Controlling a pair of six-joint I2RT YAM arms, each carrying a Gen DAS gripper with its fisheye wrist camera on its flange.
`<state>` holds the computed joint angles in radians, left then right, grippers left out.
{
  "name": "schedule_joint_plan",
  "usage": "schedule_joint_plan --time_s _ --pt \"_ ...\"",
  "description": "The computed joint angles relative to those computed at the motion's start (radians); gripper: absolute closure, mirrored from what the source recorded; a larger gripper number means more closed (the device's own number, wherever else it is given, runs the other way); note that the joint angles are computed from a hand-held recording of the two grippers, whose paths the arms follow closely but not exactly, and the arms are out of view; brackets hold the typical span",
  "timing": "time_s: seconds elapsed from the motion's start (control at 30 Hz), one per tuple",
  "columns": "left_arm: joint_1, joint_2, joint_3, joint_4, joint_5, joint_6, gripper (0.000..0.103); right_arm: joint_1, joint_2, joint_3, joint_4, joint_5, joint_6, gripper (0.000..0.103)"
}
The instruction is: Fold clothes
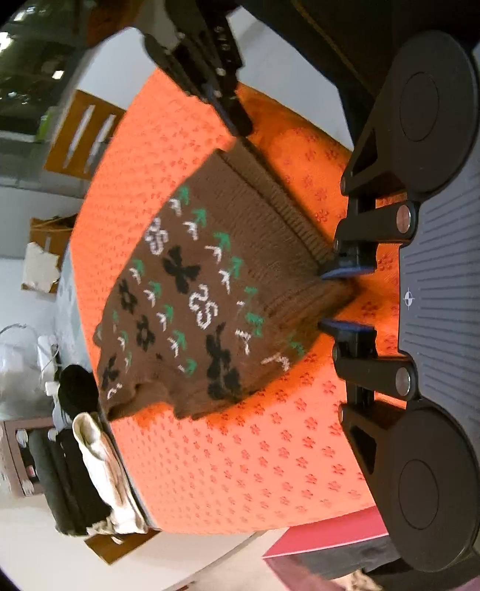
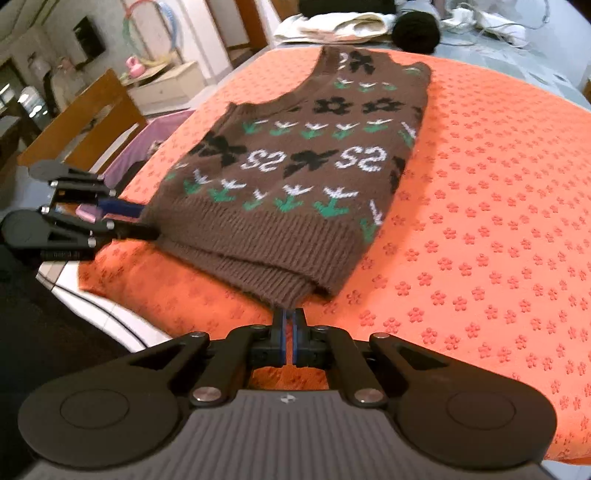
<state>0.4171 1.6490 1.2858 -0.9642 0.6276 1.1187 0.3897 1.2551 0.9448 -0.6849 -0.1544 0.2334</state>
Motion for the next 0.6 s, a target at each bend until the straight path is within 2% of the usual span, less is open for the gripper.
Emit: schedule_joint_plan --time_s 0.13,0.23,0.47,0.6 --pt "0.044 0.024 0.078 -0.081 0.072 0.005 0.068 -0.020 -0.035 0.024 -0.034 0.001 -0.036 0.097" --pt "0.025 0.021 0.086 -0.051 0.109 -0.062 0.067 -0.035 -0.034 0.043 -0.005 0.006 -0.040 0.097" --pt "-0.050 0.013 0.072 0.050 0.163 -0.230 0.067 -0.019 0.089 0.096 0.104 0.030 -0.050 0.094" --pt "-0.048 0.014 0.075 0.047 0.158 -0.224 0.067 -0.007 0.169 0.084 0.144 0.025 -0.053 0.089"
